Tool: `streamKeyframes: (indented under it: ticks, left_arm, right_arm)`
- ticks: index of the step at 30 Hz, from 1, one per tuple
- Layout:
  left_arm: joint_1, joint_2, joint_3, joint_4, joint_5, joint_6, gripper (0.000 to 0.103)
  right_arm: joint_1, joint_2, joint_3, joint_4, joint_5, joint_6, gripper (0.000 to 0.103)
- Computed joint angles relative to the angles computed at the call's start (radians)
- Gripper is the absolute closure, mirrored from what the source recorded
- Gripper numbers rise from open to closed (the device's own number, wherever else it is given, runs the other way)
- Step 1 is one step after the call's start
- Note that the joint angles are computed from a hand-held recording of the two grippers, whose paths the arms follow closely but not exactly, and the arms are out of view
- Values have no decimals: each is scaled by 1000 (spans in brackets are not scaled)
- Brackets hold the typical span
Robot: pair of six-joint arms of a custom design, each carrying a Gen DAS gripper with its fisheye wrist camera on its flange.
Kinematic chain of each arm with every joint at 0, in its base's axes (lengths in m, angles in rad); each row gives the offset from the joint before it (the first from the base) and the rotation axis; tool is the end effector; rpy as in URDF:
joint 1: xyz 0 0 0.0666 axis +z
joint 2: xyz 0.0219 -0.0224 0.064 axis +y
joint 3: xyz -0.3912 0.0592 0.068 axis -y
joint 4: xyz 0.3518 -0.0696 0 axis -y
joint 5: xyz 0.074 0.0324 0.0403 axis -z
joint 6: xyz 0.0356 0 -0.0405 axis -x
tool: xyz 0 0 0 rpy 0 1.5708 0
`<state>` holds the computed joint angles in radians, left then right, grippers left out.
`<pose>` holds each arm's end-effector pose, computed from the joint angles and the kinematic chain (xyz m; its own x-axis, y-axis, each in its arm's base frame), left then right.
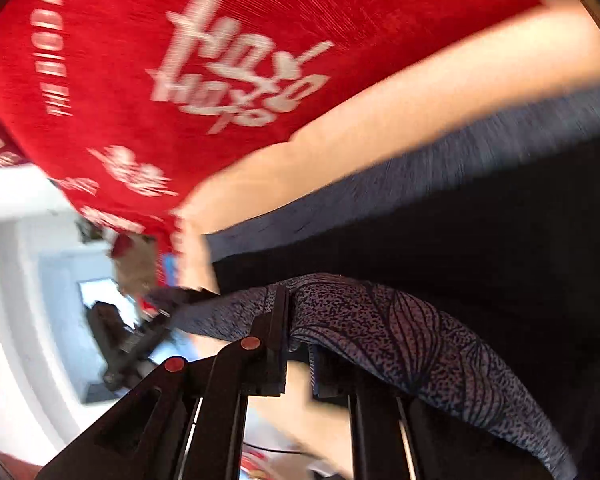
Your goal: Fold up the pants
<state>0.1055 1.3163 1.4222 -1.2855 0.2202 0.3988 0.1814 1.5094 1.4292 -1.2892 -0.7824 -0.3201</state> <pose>0.3791 0.0319 0.4629 -0.8394 -0.4699 -0.2730 -0.3754 0.8646 -0.3341 0.4245 0.1030 0.3998 -0.9987 0.0437 0.0275 0.0501 0.6936 0.7186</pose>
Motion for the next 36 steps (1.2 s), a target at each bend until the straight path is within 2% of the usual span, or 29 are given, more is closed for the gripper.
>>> streamKeyframes:
  ticks: [3, 4, 5, 6, 7, 8, 10, 13, 16, 20, 22, 23, 24, 25, 28, 30, 31, 32, 36]
  left_arm:
    - [-14, 75, -27, 65, -93, 2, 53]
    - [-18, 93, -25, 70, -116, 9, 53]
    - [-24, 105, -28, 82, -146, 19, 53]
    - [-25, 107, -26, 83, -154, 25, 53]
    - [-26, 107, -16, 70, -158, 35, 53]
    - [-27, 103, -7, 56, -162, 38, 53]
    - [-26, 78, 12, 23, -180, 30, 53]
    - [-29, 47, 38, -33, -222, 7, 53]
    - [-48, 40, 40, -71, -227, -18, 53]
    - [-109, 83, 21, -76, -249, -6, 53]
    - [-148, 96, -6, -26, -323, -1, 53]
    - [-171, 104, -19, 3, -358, -5, 46]
    - [-179, 112, -18, 16, -359, -18, 38]
    - [-183, 117, -18, 25, -344, -27, 23]
    - [-211, 147, 6, 0, -387, -36, 22]
    - [-216, 150, 31, -36, -376, -9, 22]
    - [-218, 145, 39, -53, -362, 2, 22]
    - [-224, 139, 47, -73, -353, 10, 22]
    - [-304, 119, 78, -156, -355, 23, 22]
  right_arm:
    - [11, 130, 53, -15, 56, 55, 90]
    - [13, 153, 49, -6, 59, 49, 90]
    - [7, 148, 23, 54, 23, 12, 89]
    - [6, 142, 19, 64, 17, 1, 85]
    - [8, 134, 19, 57, 11, 14, 71]
    - [11, 114, 17, 56, 14, 34, 47]
    - [32, 72, 38, 22, 56, 84, 28]
    - [78, 24, 61, -11, 109, 129, 30]
    - [145, 25, 85, -2, 136, 139, 56]
    - [237, 133, 154, -10, 275, 185, 56]
    - [259, 171, 158, 0, 371, 200, 57]
    - [257, 182, 154, 27, 374, 199, 57]
    - [254, 178, 151, 70, 371, 187, 57]
    - [250, 180, 159, 87, 388, 183, 57]
    - [223, 169, 170, 127, 469, 129, 56]
    - [180, 153, 167, 116, 416, 99, 54]
    - [152, 127, 150, 110, 369, 94, 47]
    - [136, 102, 136, 94, 355, 110, 38]
    - [72, -24, 42, 51, 320, 189, 35]
